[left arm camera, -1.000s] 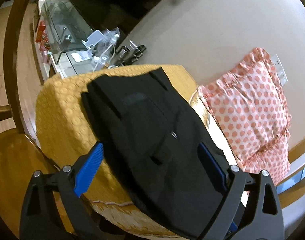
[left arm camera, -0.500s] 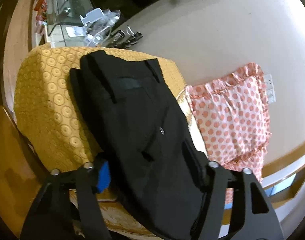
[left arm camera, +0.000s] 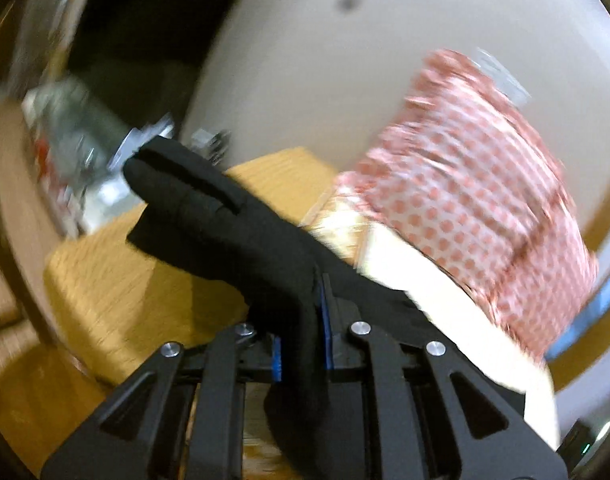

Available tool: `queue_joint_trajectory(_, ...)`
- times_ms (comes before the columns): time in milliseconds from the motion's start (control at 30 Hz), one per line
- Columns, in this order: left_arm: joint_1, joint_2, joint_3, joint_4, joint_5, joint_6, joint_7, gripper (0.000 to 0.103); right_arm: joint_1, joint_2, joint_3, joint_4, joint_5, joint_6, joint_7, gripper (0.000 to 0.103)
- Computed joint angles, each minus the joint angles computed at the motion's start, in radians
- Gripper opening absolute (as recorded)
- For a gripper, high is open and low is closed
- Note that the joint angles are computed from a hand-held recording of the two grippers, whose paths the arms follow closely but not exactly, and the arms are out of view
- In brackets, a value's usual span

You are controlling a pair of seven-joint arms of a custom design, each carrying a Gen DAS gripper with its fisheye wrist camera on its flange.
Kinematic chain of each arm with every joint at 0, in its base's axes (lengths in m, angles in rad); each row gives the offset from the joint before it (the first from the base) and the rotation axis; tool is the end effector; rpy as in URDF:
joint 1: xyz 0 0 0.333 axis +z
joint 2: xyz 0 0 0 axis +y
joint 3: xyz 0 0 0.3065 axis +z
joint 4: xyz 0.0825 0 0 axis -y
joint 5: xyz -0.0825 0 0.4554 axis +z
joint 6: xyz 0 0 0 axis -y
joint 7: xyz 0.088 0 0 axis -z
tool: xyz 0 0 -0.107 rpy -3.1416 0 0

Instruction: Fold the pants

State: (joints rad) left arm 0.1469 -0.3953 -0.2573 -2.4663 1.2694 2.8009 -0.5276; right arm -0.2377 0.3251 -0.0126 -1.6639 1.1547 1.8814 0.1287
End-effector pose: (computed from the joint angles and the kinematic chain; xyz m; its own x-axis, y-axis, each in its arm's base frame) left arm 0.5124 -0.1030 0.4404 0.5417 -0.7255 0.4245 -0.2461 -0.6198 -0.7452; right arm 0.7146 -0.1111 0.4123 0.7565 -0.5341 -0.3775 -0.5624 -0.2366 -0.7923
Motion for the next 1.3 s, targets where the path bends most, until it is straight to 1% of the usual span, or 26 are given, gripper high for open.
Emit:
queue_joint_trajectory(33, -0.016, 0.023, -0.013, 0.043, -0.006, -0.02, 0.06, 0.013, -0.007, 0.012, -0.005, 0.014, 0.014, 0.014, 0.012, 0.075)
queue_joint_trajectory(67, -0.027, 0.04, -0.018, 0.071, -0.006, -0.029, 0.093, 0.013, -0.014, 0.025, -0.008, 0.03, 0.023, 0.024, 0.028, 0.075)
queue_joint_trajectory(100, -0.045, 0.078, -0.029, 0.126, -0.005, -0.039, 0.149, 0.013, -0.021, 0.037, -0.009, 0.045, 0.03, 0.035, 0.045, 0.075)
queue_joint_trajectory(233, -0.124, 0.241, -0.042, 0.326, 0.03, -0.042, 0.315, 0.013, -0.057, 0.08, -0.007, 0.095, 0.056, 0.084, 0.113, 0.075)
queue_joint_trajectory(300, -0.172, 0.341, -0.046, 0.436, 0.054, -0.021, 0.402, 0.013, -0.076, 0.089, -0.004, 0.1, 0.073, 0.122, 0.126, 0.075)
queue_joint_trajectory(367, -0.221, 0.441, -0.047, 0.535, 0.07, 0.017, 0.495, 0.013, -0.093, 0.097, -0.001, 0.105, 0.086, 0.156, 0.131, 0.075)
queue_joint_trajectory(400, -0.249, 0.509, -0.054, 0.591, 0.054, 0.039, 0.585, 0.013, -0.101, 0.101, -0.001, 0.105, 0.095, 0.184, 0.139, 0.075)
queue_joint_trajectory(433, -0.27, 0.561, -0.06, 0.629, 0.015, 0.049, 0.673, 0.013, -0.108, 0.107, -0.001, 0.109, 0.098, 0.202, 0.147, 0.075)
queue_joint_trajectory(467, -0.284, 0.615, -0.072, 0.663, -0.063, 0.052, 0.793, 0.013, -0.114, 0.116, -0.001, 0.116, 0.1, 0.223, 0.16, 0.075)
queue_joint_trajectory(500, -0.285, 0.682, -0.102, 0.697, -0.186, 0.048, 0.956, 0.013, -0.119, 0.128, 0.001, 0.128, 0.098, 0.236, 0.172, 0.075)
queue_joint_trajectory(533, -0.28, 0.735, -0.133, 0.721, -0.289, 0.031, 1.081, 0.013, -0.124, 0.139, 0.001, 0.139, 0.093, 0.254, 0.189, 0.075)
queue_joint_trajectory(567, -0.286, 0.787, -0.151, 0.75, -0.349, -0.007, 1.162, 0.013, -0.13, 0.146, 0.005, 0.144, 0.087, 0.264, 0.197, 0.075)
queue_joint_trajectory(600, -0.302, 0.807, -0.14, 0.76, -0.354, -0.01, 1.176, 0.013, -0.134, 0.156, 0.006, 0.154, 0.079, 0.278, 0.21, 0.075)
queue_joint_trajectory(667, -0.304, 0.824, -0.137, 0.764, -0.415, 0.005, 1.208, 0.013, -0.143, 0.169, 0.012, 0.168, 0.063, 0.296, 0.227, 0.075)
queue_joint_trajectory(733, -0.325, 0.809, -0.102, 0.762, -0.425, 0.039, 1.184, 0.013, -0.154, 0.177, 0.02, 0.175, 0.059, 0.307, 0.236, 0.075)
queue_joint_trajectory(767, -0.344, 0.798, -0.076, 0.764, -0.413, 0.05, 1.164, 0.012, -0.159, 0.18, 0.025, 0.179, 0.06, 0.31, 0.241, 0.075)
queue_joint_trajectory(800, -0.383, 0.778, -0.027, 0.762, -0.36, 0.064, 1.109, 0.012, -0.164, 0.181, 0.03, 0.181, 0.063, 0.312, 0.242, 0.075)
queue_joint_trajectory(833, -0.41, 0.76, 0.002, 0.759, -0.33, 0.068, 1.083, 0.012, -0.17, 0.178, 0.034, 0.178, 0.07, 0.315, 0.235, 0.075)
queue_joint_trajectory(900, -0.459, 0.743, 0.046, 0.754, -0.283, 0.076, 1.058, 0.012, -0.175, 0.17, 0.041, 0.167, 0.081, 0.326, 0.216, 0.075)
queue_joint_trajectory(933, -0.469, 0.744, 0.052, 0.745, -0.29, 0.089, 1.075, 0.012, -0.174, 0.17, 0.041, 0.166, 0.081, 0.332, 0.211, 0.075)
queue_joint_trajectory(967, -0.467, 0.753, 0.039, 0.737, -0.334, 0.089, 1.129, 0.012, -0.172, 0.172, 0.039, 0.168, 0.076, 0.338, 0.215, 0.075)
queue_joint_trajectory(1033, -0.476, 0.786, 0.02, 0.753, -0.41, 0.038, 1.23, 0.013, -0.167, 0.182, 0.037, 0.181, 0.059, 0.339, 0.241, 0.075)
queue_joint_trajectory(1067, -0.491, 0.8, 0.028, 0.756, -0.42, 0.02, 1.247, 0.013, -0.168, 0.184, 0.038, 0.183, 0.055, 0.337, 0.248, 0.075)
queue_joint_trajectory(1167, -0.569, 0.784, 0.111, 0.728, -0.354, 0.035, 1.166, 0.014, -0.172, 0.174, 0.046, 0.177, 0.061, 0.342, 0.235, 0.075)
queue_joint_trajectory(1200, -0.584, 0.778, 0.129, 0.72, -0.34, 0.041, 1.148, 0.014, -0.173, 0.169, 0.048, 0.173, 0.067, 0.345, 0.226, 0.075)
queue_joint_trajectory(1300, -0.587, 0.801, 0.136, 0.748, -0.371, 0.053, 1.18, 0.019, -0.175, 0.157, 0.053, 0.174, 0.09, 0.336, 0.203, 0.075)
